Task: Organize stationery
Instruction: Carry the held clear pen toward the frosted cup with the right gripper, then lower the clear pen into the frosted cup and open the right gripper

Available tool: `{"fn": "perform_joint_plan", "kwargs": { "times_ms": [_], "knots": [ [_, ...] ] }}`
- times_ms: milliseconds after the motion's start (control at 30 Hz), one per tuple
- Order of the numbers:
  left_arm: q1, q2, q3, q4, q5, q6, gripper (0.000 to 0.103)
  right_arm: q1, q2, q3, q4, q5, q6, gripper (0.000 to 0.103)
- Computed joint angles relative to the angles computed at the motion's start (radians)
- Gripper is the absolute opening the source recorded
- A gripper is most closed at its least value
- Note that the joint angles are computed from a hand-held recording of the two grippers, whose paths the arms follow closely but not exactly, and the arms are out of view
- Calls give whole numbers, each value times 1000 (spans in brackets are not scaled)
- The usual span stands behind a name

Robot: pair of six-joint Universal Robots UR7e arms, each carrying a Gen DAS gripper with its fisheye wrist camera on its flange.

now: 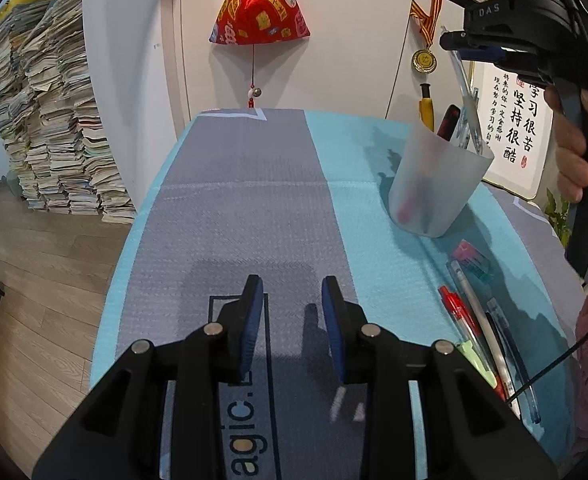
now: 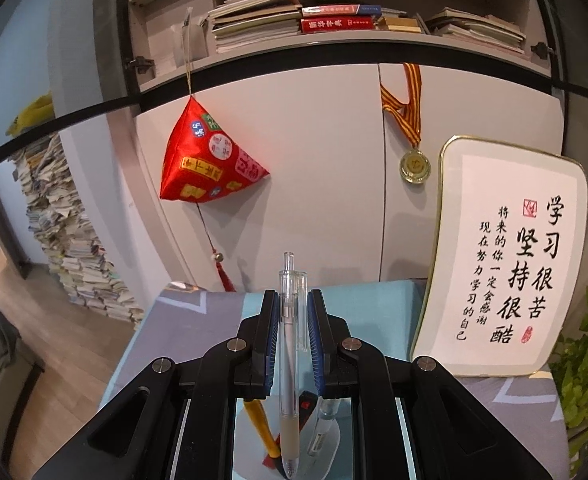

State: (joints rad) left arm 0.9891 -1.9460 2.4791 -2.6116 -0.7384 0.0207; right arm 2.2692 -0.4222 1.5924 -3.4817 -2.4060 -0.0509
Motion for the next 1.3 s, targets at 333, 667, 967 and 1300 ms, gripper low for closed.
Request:
{"fn": "perform_joint_plan", "kwargs": {
  "times_ms": [333, 667, 967, 1300],
  "knots": [
    [0, 2, 2, -4, 4, 2, 28, 16, 23, 33, -87, -26, -86, 15],
    [-34, -30, 12, 39, 18, -29, 28, 35, -45, 141, -48, -22, -3, 15],
    [-107, -87, 26, 135, 49, -92, 29, 41, -96, 221, 9, 4, 84, 15],
    [-194, -158, 35, 270, 86, -177, 34, 54, -153, 299, 49, 26, 155, 15]
  ]
}}
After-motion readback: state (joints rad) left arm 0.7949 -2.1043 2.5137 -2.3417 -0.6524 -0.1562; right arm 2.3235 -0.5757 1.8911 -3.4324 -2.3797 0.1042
